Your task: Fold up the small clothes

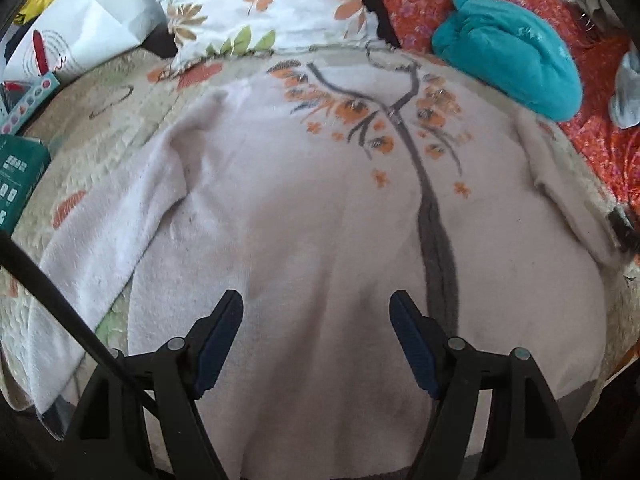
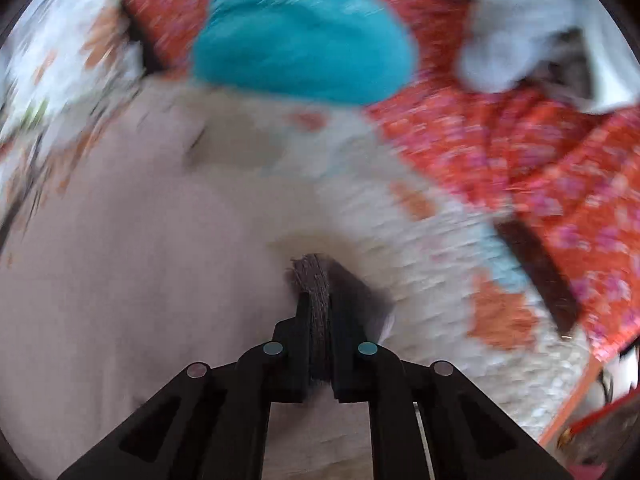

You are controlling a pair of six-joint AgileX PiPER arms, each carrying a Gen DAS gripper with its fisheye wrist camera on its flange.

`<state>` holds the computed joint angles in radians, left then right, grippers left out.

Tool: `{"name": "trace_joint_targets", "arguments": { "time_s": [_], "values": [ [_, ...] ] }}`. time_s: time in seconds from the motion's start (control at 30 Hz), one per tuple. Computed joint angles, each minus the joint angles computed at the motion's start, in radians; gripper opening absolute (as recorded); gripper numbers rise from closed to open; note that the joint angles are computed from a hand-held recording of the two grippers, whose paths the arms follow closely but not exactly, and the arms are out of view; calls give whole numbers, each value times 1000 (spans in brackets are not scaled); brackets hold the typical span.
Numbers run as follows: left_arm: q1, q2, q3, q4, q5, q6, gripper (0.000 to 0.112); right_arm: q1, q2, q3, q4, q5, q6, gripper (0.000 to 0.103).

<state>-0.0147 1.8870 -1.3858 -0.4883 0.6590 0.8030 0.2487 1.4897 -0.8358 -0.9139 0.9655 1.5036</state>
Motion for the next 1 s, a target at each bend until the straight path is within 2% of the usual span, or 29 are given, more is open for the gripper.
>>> {"name": "trace_joint_targets", "arguments": {
  "time_s": [0.1, 0.2, 0.27, 0.37, 0.4, 0.53, 0.63, 0.7, 0.73, 0.83, 0.9, 0.97, 1.0],
  "values": [
    [14, -12, -8, -33, 7, 11, 75, -87, -174, 58, -45, 94, 76, 7],
    [49, 9, -55, -67, 67, 0, 75, -269, -327, 101, -16, 80, 73, 7],
    [75, 26, -86, -93, 116, -16, 75, -409, -394, 112, 37, 7, 22, 7],
    [113, 57, -142, -123, 181, -50, 75, -671, -482, 136, 265, -228, -205, 7],
    [128, 71, -175, -125, 209, -75, 75, -705, -491, 136, 326, -266, -263, 7],
    [179, 132, -347, -121, 321, -173, 75, -679, -474, 98, 474, -354, -359, 7],
    [230, 191, -503, -148, 396, -257, 75, -656, -419, 52, 712, -470, -552, 7],
    [259, 240, -624, -158, 446, -317, 75, -579, -352, -21, 729, -479, -567, 7],
    [272, 273, -700, -157, 469, -350, 75, -530, -325, -57, 677, -462, -523, 7],
    [307, 324, -813, -157, 446, -394, 76, -382, -202, -207, 564, -412, -434, 7],
    [323, 323, -801, -141, 367, -416, 80, -280, -79, -348, 537, -376, -424, 7],
    [337, 339, -813, -100, 323, -455, 81, -211, 25, -455, 538, -362, -433, 7],
    [343, 369, -865, -71, 346, -493, 81, -180, 90, -526, 556, -353, -454, 7]
  ]
}}
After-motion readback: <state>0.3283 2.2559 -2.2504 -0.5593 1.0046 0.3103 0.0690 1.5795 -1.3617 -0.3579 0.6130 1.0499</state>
